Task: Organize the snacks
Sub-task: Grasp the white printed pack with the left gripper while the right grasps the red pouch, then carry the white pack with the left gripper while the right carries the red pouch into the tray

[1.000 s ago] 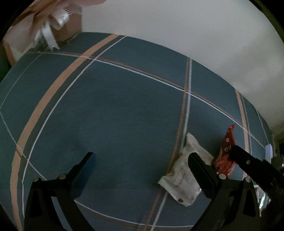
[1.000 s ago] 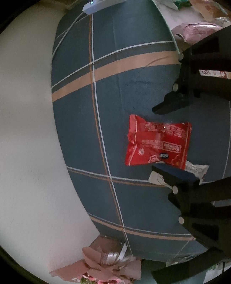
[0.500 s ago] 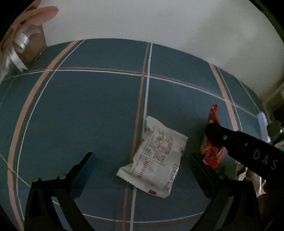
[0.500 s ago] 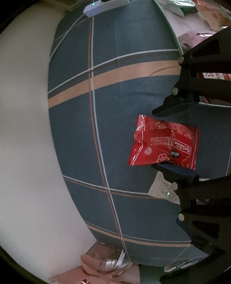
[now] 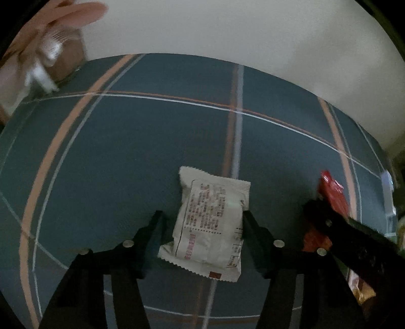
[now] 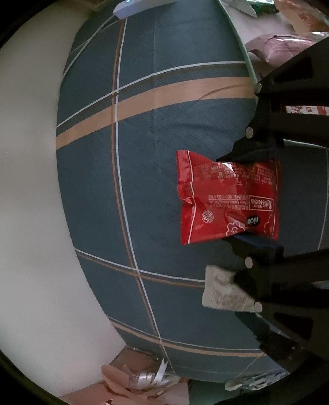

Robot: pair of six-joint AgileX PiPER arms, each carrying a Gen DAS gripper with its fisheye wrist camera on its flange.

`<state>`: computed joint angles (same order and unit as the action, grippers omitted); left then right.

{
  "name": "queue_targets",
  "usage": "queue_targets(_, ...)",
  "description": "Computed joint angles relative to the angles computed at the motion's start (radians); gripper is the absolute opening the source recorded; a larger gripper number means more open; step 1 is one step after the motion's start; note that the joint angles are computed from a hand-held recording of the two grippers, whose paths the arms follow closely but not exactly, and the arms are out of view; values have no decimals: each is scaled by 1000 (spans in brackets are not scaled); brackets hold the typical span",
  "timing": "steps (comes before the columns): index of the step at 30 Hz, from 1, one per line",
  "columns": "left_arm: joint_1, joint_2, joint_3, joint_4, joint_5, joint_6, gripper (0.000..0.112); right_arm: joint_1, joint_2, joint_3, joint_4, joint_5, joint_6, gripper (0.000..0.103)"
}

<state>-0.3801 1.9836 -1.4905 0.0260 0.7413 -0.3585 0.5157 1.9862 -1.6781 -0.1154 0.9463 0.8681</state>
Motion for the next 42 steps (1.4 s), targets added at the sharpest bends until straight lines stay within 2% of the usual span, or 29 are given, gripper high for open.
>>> queue_targets(8, 59, -87, 49, -67, 38, -41, 53, 32, -40, 33, 9, -4, 19, 50)
queue_targets(9, 48, -68, 18, -69, 40, -58, 53, 41, -55, 46, 7, -6, 28, 50)
queue_targets(21, 27, -254, 158, -75, 76, -76, 53, 129, -200, 156, -26, 33, 119, 50)
queue_targets(30, -54, -375, 237, -71, 66, -70, 53, 245, -372, 300, -104, 98, 276, 50)
queue_targets(34, -88, -441, 276, -128, 55, -41, 53, 291, -460, 365, -147, 144, 348, 50)
queue_targets(38, -140, -474, 299, -159, 50, -31, 53, 310, -566, 438, -173, 167, 407, 50)
queue_targets(42, -215, -465, 300, -165, 50, -30, 53, 321, -656, 503, -202, 226, 467, 50)
